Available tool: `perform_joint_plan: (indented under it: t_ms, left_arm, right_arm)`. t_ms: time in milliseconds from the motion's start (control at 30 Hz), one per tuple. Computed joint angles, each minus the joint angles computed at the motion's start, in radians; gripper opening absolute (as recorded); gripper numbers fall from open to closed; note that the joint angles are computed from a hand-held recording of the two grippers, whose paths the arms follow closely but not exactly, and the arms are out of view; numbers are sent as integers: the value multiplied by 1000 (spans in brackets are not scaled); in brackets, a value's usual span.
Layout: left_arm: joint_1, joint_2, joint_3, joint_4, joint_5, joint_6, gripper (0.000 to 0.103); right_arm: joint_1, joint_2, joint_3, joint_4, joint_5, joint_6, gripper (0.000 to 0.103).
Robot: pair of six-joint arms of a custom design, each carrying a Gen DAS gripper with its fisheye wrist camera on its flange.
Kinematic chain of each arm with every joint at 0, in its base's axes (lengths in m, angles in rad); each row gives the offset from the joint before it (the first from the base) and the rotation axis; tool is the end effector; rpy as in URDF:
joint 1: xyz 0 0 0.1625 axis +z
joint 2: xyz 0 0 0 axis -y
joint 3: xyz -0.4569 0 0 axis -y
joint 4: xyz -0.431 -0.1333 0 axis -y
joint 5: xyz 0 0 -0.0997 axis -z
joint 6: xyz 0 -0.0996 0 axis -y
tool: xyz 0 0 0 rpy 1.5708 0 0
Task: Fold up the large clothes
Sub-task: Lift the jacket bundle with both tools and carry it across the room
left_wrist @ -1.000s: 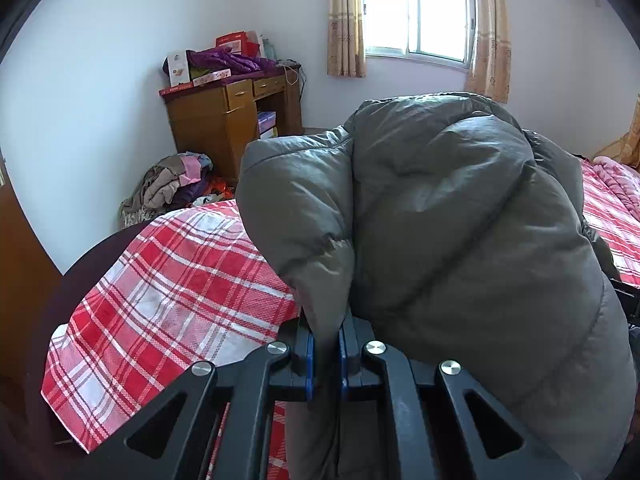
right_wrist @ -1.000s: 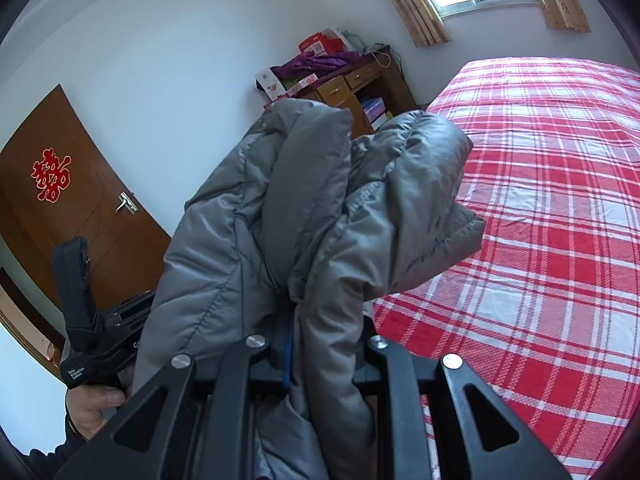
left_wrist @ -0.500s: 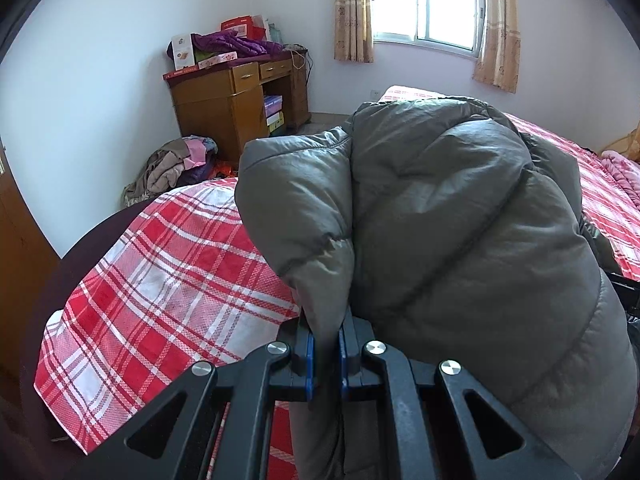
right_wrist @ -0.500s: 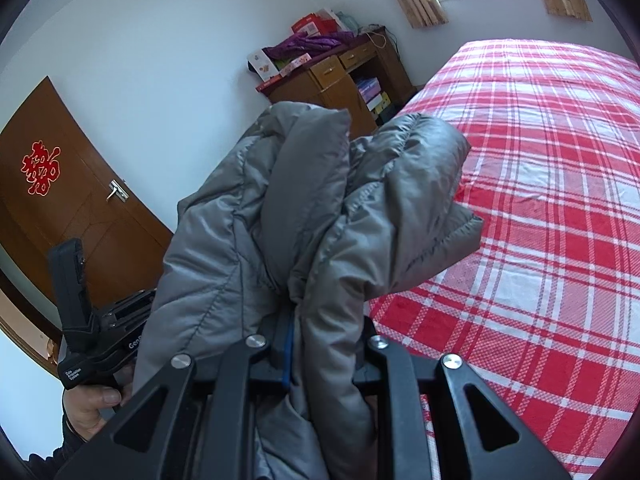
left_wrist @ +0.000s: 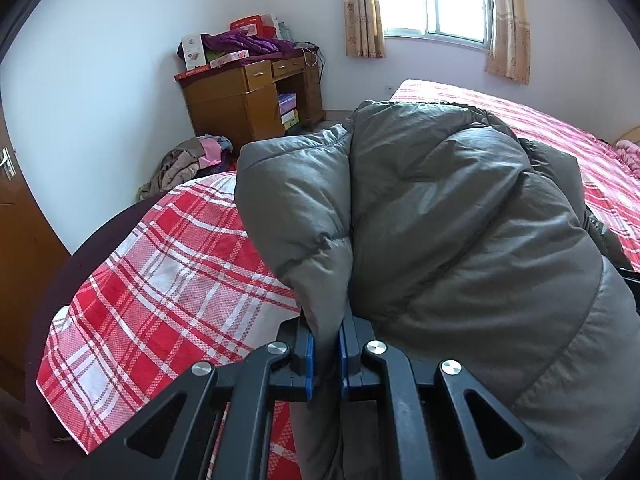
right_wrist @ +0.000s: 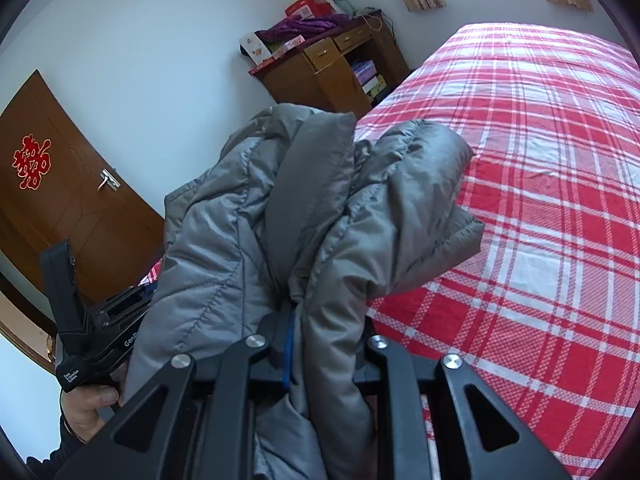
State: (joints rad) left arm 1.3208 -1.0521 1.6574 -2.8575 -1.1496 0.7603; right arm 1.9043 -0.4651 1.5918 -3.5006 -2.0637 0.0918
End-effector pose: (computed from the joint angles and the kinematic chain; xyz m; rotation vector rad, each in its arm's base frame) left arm -0.0084 -0.7364 0.3063 1.0357 2.2611 -0.7169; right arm 0.3191 -0.6577 -0.0110 0.0374 -2.5941 1.2077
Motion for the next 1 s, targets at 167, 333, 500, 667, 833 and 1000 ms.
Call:
perform_joint_plan:
  t_ms: [167, 333, 500, 667, 833, 1000]
  left_arm:
    - [10, 5, -12, 7, -7, -2, 9]
    - [16, 14, -9, -19, 1, 10, 16]
    - [20, 22, -9, -31, 5, 5, 20]
    - [28, 33, -12, -44, 7, -7, 29]
    - [34, 44, -13, -82, 14, -15, 50]
    - [46, 53, -22, -100, 7, -46, 63]
  right_arm:
    - [-5, 12, -18, 18, 7, 5, 21]
    - [-6, 25, -43, 40, 0, -7, 21]
    - [-6, 40, -66, 60, -12, -4, 21]
    - [-5, 54, -86, 79, -25, -1, 22]
    - [0, 68, -103, 86, -62, -13, 27]
    - [8, 86, -118, 79, -111, -32, 33]
